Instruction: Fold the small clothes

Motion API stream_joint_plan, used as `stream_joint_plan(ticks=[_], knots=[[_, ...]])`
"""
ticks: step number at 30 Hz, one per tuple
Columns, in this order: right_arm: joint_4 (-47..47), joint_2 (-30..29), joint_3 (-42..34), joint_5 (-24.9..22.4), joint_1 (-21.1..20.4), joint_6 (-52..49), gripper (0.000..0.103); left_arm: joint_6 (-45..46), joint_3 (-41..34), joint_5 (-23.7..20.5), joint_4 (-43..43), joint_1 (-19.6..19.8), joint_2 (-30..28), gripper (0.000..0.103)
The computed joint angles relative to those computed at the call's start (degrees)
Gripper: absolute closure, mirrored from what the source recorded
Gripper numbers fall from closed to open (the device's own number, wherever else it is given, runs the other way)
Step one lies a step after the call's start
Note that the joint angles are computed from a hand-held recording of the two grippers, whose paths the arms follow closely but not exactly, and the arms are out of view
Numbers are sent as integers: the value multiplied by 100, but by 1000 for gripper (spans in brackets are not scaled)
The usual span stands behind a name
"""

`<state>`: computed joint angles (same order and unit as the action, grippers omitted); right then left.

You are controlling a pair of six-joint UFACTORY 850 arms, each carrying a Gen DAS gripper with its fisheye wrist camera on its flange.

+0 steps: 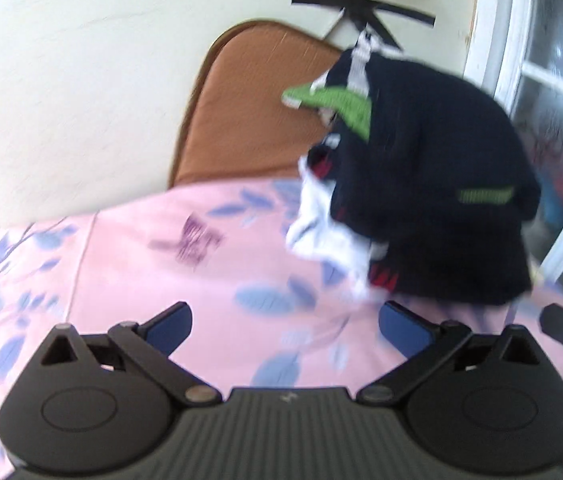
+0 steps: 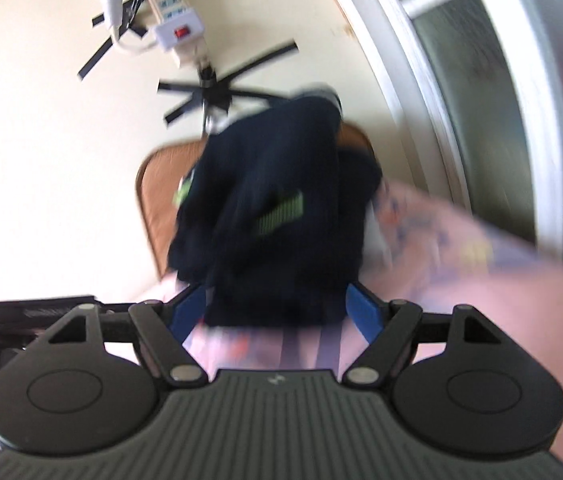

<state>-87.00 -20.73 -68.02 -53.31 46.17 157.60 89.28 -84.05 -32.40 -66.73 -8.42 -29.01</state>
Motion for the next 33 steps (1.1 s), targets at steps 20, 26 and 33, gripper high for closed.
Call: stream_joint_plan(ticks=[20, 26, 33], knots=[[1578, -856, -1047, -799, 817, -306, 23, 3612, 1807, -244, -2607, 800, 849, 0], [1653, -918, -1144, -890, 829, -423, 22, 3321, 1729, -351, -2431, 838, 795, 0], [1616, -915, -1136, -887, 835, -361, 22, 3538, 1800, -352, -2609, 823, 832, 0]])
